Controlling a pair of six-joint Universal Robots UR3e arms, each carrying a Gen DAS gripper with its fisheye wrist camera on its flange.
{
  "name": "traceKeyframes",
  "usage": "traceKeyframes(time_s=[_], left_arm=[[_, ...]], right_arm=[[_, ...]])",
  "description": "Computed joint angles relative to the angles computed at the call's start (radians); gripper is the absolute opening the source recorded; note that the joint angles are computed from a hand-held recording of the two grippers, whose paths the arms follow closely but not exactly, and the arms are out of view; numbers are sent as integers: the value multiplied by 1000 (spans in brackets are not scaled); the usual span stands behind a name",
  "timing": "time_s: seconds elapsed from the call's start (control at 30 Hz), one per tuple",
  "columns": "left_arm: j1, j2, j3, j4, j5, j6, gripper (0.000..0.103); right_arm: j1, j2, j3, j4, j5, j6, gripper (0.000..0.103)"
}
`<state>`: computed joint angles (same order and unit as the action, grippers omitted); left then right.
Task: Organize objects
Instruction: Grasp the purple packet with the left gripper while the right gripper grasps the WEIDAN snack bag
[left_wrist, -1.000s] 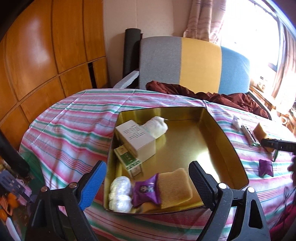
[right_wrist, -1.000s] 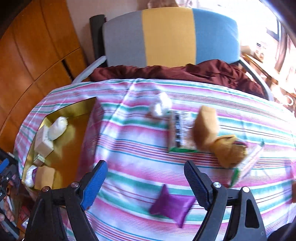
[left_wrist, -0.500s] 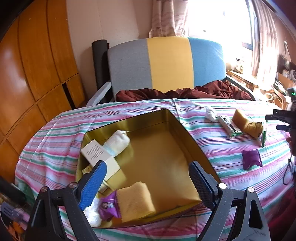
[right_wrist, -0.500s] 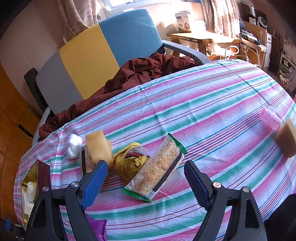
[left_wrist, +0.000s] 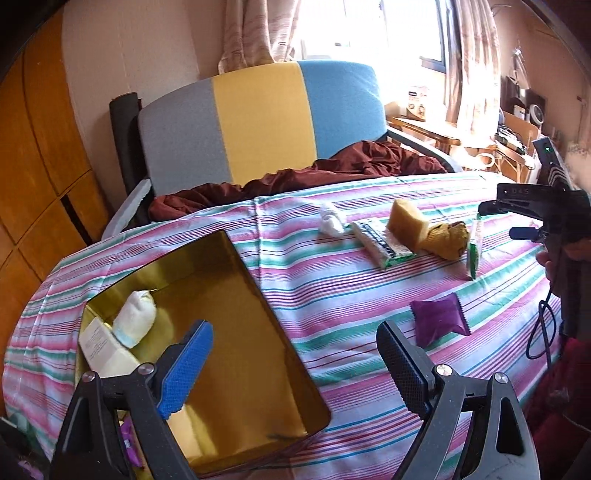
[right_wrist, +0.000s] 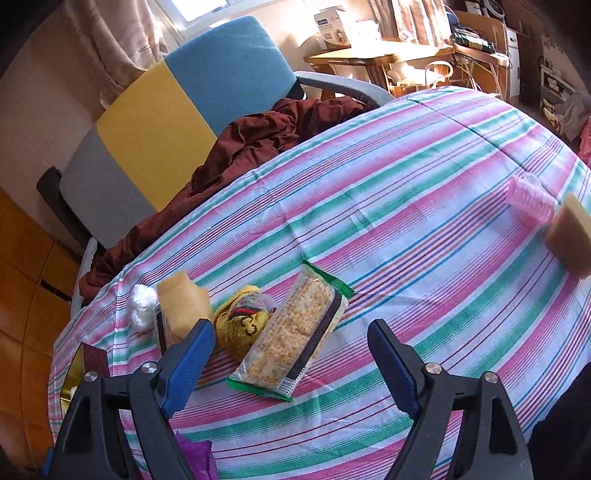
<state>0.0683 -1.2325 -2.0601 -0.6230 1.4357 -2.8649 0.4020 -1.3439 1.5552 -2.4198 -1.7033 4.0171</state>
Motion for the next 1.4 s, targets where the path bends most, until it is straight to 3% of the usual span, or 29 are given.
traceKeyframes(time_s=[0.47,0.63,0.77,0.9,1.0,1.1,1.2,1.27,1.4], left_arm=[[-314,-403,220,84,21,-90,92],[-324,-468,235,133,-42,-22,103],[-295,-487,249,87,-93,43,103],[-226,-442,213,50,-192,52,103],[-203,-410,187,40,-202,74,103],[-180,-383,170,6,-231,111,103],[-186,-380,169,12,-214,143,103],[-228,-407,197,29,-128,159,97],[-254,-453,250,26,-89,207,94]], right_arm=[[-84,-39,104,-34,107,57,86],[-130,-31,154,-102,207,73,86],[-160,8,156,-148,298,66,86],[-145,71,65,-86,293,22,86],[-129,114,-6,-25,293,-22,80],[-104,118,-48,18,246,-53,47],[-65,127,-121,127,135,-65,32],[-62,119,-123,145,114,-75,29],[-55,127,-139,174,94,-83,29]])
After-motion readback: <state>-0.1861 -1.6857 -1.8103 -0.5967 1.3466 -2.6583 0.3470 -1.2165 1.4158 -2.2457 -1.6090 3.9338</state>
